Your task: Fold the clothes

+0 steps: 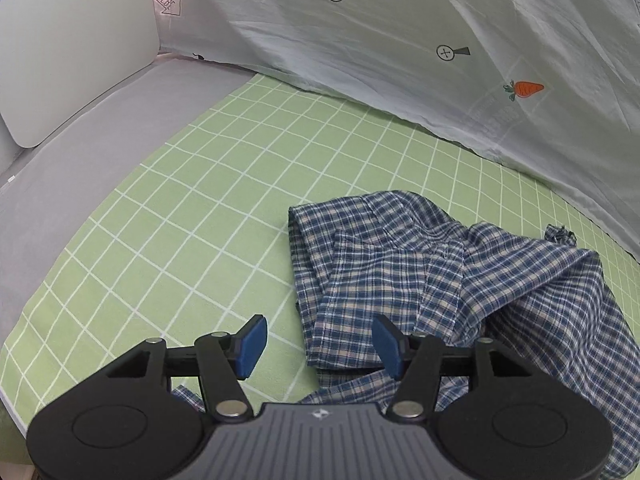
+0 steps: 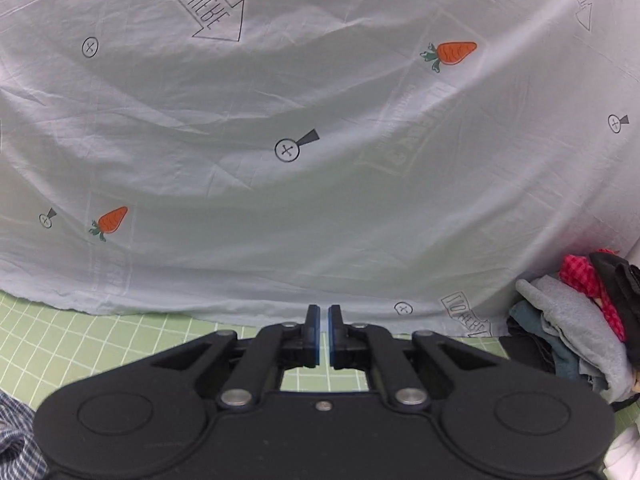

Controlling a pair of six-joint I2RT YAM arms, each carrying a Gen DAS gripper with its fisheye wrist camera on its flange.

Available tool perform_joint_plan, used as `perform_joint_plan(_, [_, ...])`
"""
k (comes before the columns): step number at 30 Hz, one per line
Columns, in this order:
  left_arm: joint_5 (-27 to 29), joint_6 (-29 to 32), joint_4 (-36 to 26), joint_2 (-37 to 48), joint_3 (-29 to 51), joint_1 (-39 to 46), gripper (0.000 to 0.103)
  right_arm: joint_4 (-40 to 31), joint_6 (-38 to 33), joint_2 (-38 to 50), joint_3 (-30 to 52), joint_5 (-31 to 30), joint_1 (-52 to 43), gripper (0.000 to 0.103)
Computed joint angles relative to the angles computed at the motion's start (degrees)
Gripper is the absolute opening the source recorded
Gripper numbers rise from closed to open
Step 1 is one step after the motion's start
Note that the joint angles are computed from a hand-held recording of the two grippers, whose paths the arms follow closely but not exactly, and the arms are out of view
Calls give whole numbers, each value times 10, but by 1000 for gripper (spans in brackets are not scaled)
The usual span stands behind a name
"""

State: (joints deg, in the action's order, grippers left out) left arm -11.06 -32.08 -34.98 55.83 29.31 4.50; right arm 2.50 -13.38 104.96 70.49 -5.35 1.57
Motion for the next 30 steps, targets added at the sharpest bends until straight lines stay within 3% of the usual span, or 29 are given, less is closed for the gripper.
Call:
perform_joint_plan(2, [-1,-5,-5,2,-2,-28,67,-13,11,-20,-44,-25,6,27])
perform_joint_plan(7, [-1,-13,-11,13,-11,-69,69,-60,17,-81,-138,-128,34,48])
perform_joint_plan(11, [-7,-18,-24,15,-12,-63,69,-109,-7,-78,-145,-181,66,58])
perform_joint_plan(12, [-7,-18,-30,7,-13,-59,69,-122,-8,-70,-138,-180,74,57])
perform_joint_plan(13, [-8,-16,-35,-1,-14,-53,69,-134,-10,-59,-130,-181,79,41])
perform_joint_plan(14, [-8,-14,-40,-10,-15,-46,69,-140,-13,-51,-122,-181,81,0])
perform_joint_plan(18, [-4,4,-57,-48,-16,-15,69,-90,11,-55,-120,-168,69,1])
perform_joint_plan(20, [-2,12,-66,-67,-17,0,69,-64,59,-52,-101,-142,58,1])
perform_joint_plan(23, [-6,14,-80,-92,-22,4,69,-10,70,-54,-107,-23,69,3])
perform_joint_plan(25, [-6,10,-88,-106,-29,6,69,-4,66,-68,-122,20,77,15])
perform_joint_plan(26, [-5,9,-92,-114,-32,7,69,-4,74,-83,-140,17,78,32])
perform_joint_plan(28, [-3,8,-104,-131,-40,8,69,3,94,-124,-187,10,87,54])
perform_joint_plan(30, [-3,7,-117,-150,-47,4,69,17,115,-172,-247,18,107,54])
